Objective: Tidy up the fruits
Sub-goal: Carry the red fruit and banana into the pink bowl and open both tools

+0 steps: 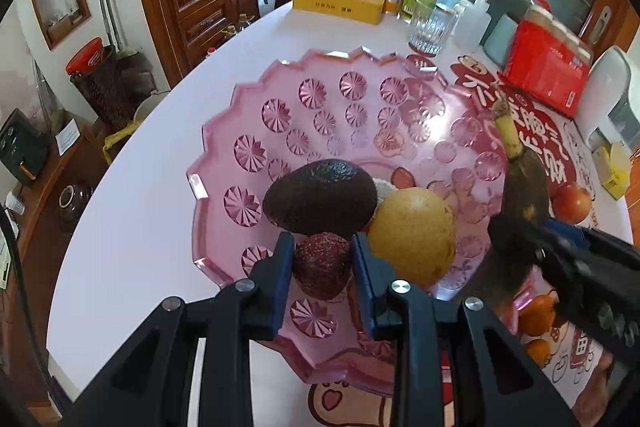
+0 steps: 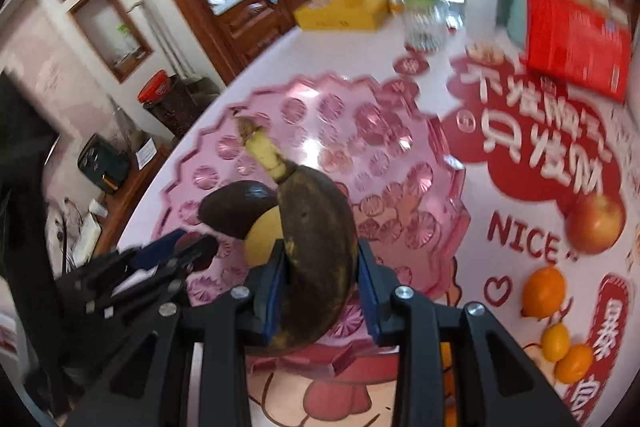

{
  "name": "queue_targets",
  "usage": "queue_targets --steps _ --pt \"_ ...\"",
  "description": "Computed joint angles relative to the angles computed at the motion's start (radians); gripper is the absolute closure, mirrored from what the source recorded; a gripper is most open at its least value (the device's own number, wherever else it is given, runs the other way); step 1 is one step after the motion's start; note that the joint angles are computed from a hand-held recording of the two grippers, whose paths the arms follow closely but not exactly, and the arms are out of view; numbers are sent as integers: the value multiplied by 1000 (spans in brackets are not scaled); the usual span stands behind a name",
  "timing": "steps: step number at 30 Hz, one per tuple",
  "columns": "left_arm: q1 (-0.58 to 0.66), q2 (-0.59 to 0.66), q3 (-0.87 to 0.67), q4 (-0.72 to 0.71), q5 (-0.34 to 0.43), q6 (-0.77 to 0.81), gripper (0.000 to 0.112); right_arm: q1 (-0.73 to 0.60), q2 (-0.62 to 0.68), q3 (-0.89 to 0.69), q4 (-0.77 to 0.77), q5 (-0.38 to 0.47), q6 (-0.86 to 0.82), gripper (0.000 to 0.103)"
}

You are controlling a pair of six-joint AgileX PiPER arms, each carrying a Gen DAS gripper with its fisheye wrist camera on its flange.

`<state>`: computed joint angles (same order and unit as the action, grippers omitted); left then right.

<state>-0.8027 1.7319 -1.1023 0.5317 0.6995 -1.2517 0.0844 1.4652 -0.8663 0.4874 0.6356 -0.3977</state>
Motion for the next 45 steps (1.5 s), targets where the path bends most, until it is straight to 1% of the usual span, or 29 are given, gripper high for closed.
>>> queue_targets --steps 2,4,7,8,9,10,11,13,14,16,17,18,19,23,25,27,31,35,38,42,44,45 --pt "9 14 -5 -6 -8 9 85 2 57 -26 -55 -17 51 70" --pt "18 27 -11 -16 -15 21 84 -17 94 -47 -37 -4 40 67" --pt "25 50 -27 -28 -11 39 84 -26 150 -72 -71 -1 86 65" --pt "26 57 -35 -29 -10 41 80 -26 143 -61 -62 -9 72 64" --pt "27 57 -31 -27 -15 36 72 -21 130 -50 -73 -22 74 63" --pt "24 59 -32 -15 -6 16 68 -12 120 -43 -91 -34 82 63" --pt "20 60 -32 3 8 -8 61 -5 106 -28 -97 -48 76 62" --pt "20 50 -19 13 -6 -18 58 12 76 -12 -135 -64 107 60" --pt "19 47 -18 13 -7 -21 56 29 53 6 -175 -87 140 59" --pt "11 40 -17 19 0 -30 52 44 21 29 -205 -109 158 58" --pt "7 35 -14 25 5 -37 45 49 5 40 -211 -115 161 58" --pt "1 30 -9 31 -1 -44 41 48 -7 47 -202 -116 151 58" --pt "-7 26 -8 34 1 -49 39 44 -17 54 -185 -117 133 58" --pt "-47 22 -27 59 55 -64 38 19 -51 76 -107 -109 51 58" --pt "-70 17 -38 77 83 -75 34 0 -74 89 -64 -103 7 58" --pt "-88 7 -43 96 103 -86 29 -10 -90 97 -47 -103 -11 58" --pt "-117 -2 -63 116 151 -89 27 -19 -113 104 -43 -102 -20 58" --pt "-127 -6 -75 112 167 -80 26 -32 -131 108 -37 -97 -27 58" --pt "-140 -16 -72 118 181 -83 23 -30 -145 113 -67 -102 5 58" --pt "-164 -26 -80 137 220 -97 21 -19 -163 110 -119 -95 58 58" --pt "-172 -36 -82 139 236 -106 21 7 -176 106 -217 -97 158 58" --pt "-174 -44 -79 139 240 -111 21 9 -183 108 -236 -98 176 58"
